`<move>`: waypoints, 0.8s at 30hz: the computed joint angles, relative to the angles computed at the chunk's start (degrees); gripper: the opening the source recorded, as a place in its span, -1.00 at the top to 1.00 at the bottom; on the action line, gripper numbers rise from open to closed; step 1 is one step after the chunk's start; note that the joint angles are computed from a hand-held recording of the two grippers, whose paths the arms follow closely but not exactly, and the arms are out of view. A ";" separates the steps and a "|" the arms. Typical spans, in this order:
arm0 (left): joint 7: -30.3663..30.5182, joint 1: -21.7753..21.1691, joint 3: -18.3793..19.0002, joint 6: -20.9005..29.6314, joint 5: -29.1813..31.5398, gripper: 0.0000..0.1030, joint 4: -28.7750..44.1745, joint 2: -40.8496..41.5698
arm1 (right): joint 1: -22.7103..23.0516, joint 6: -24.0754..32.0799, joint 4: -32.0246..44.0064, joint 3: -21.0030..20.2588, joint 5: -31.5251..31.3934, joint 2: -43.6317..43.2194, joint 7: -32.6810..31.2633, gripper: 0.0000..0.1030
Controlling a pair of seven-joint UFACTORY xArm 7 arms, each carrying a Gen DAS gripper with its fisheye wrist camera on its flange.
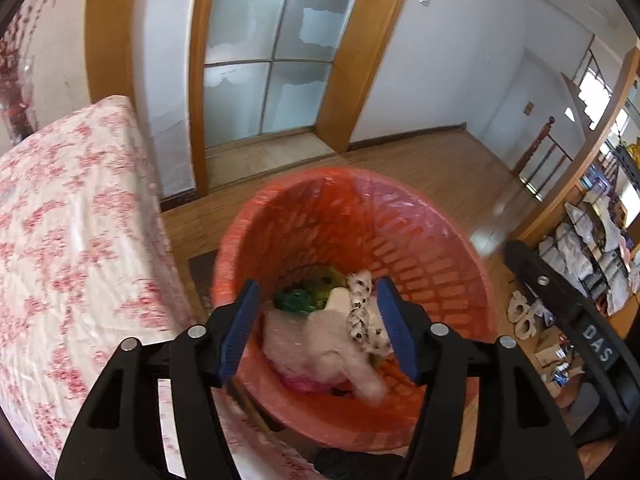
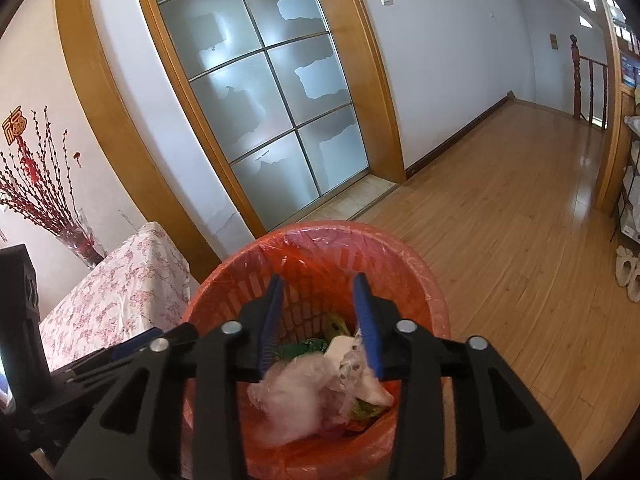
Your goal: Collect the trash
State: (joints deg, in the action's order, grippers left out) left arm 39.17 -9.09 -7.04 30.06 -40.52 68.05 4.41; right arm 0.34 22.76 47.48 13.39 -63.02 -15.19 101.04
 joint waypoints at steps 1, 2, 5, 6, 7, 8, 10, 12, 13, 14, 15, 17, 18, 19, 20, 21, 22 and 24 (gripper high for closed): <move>-0.29 0.09 0.17 -0.83 0.25 -0.25 -0.73 -0.66 | 0.21 0.84 -0.22 0.28 0.11 -0.59 -0.20 0.11; -0.05 0.29 0.41 -1.08 0.09 -0.26 -1.14 -1.19 | 0.32 1.19 -0.58 0.39 0.16 -1.23 -0.34 0.03; 1.38 0.95 1.56 -2.33 -1.03 -0.34 -3.40 -4.16 | 0.71 3.40 -1.12 1.81 0.39 -3.48 -0.59 -0.19; 2.21 1.09 2.07 -3.07 -1.64 -0.41 -4.39 -5.41 | 0.95 4.54 -1.18 2.49 0.51 -4.39 -0.86 -0.28; 3.66 1.26 2.78 -4.22 -2.69 -0.48 -6.05 -7.46 | 1.29 5.77 -1.16 3.22 0.74 -5.39 -1.36 -0.33; 5.19 1.26 3.65 -5.24 -3.75 -0.51 -7.55 -9.35 | 1.59 6.82 -1.42 3.89 0.95 -6.66 -1.74 -0.46; 6.58 1.01 5.13 -7.33 -4.06 -0.63 -9.60 -12.19 | 2.02 9.32 -1.47 5.87 1.19 -8.77 -1.79 -0.68; 8.05 0.36 6.96 -9.04 -4.65 -0.75 -12.14 -15.35 | 2.43 12.06 -1.57 8.08 1.39 -10.71 -1.38 -0.92; 8.83 0.04 8.08 -10.42 -5.36 -0.83 -14.36 -18.00 | 2.71 13.85 -1.29 9.29 1.65 -11.41 -1.43 -0.92; 9.92 -0.67 9.49 -11.24 -6.47 -0.85 -16.19 -20.33 | 3.26 16.47 -0.81 10.84 2.23 -12.04 -1.94 -0.92; 10.48 -1.17 10.82 -11.76 -7.01 -0.88 -18.14 -22.91 | 3.83 19.34 -0.18 12.38 2.83 -12.37 -2.63 -0.92; 9.84 -1.53 12.40 -13.06 -6.16 -0.95 -21.33 -26.95 | 5.11 25.19 1.24 15.23 3.60 -12.73 -4.06 -0.92; 9.05 -1.51 12.71 -13.99 -5.30 -0.95 -22.96 -28.78 | 5.68 28.39 2.02 16.91 3.68 -12.72 -4.24 -0.92; 8.28 -0.99 13.07 -14.94 -4.11 -0.95 -25.22 -31.43 | 6.31 30.87 2.71 17.95 3.74 -12.61 -4.42 -0.92; 6.95 -0.18 13.03 -15.67 -2.56 -0.95 -27.10 -33.60 | 7.10 34.36 3.61 19.74 3.85 -12.49 -4.46 -0.92; 5.68 0.41 13.02 -16.23 -1.25 -0.95 -28.17 -34.81 | 7.88 37.41 4.39 21.25 3.82 -12.19 -4.18 -0.92; 3.63 1.98 12.32 -17.08 0.35 -0.95 -30.19 -36.92 | 8.78 39.73 4.99 22.20 3.88 -11.87 -4.05 -0.92; 0.63 4.05 11.77 -17.38 2.85 -0.95 -32.74 -39.96 | 10.78 43.03 5.59 23.29 4.27 -11.56 -3.46 -0.92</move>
State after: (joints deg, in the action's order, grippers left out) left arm 39.79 -5.04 4.73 12.68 -37.67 35.32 -35.55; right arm 11.12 65.79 53.06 36.69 -58.75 -26.74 97.58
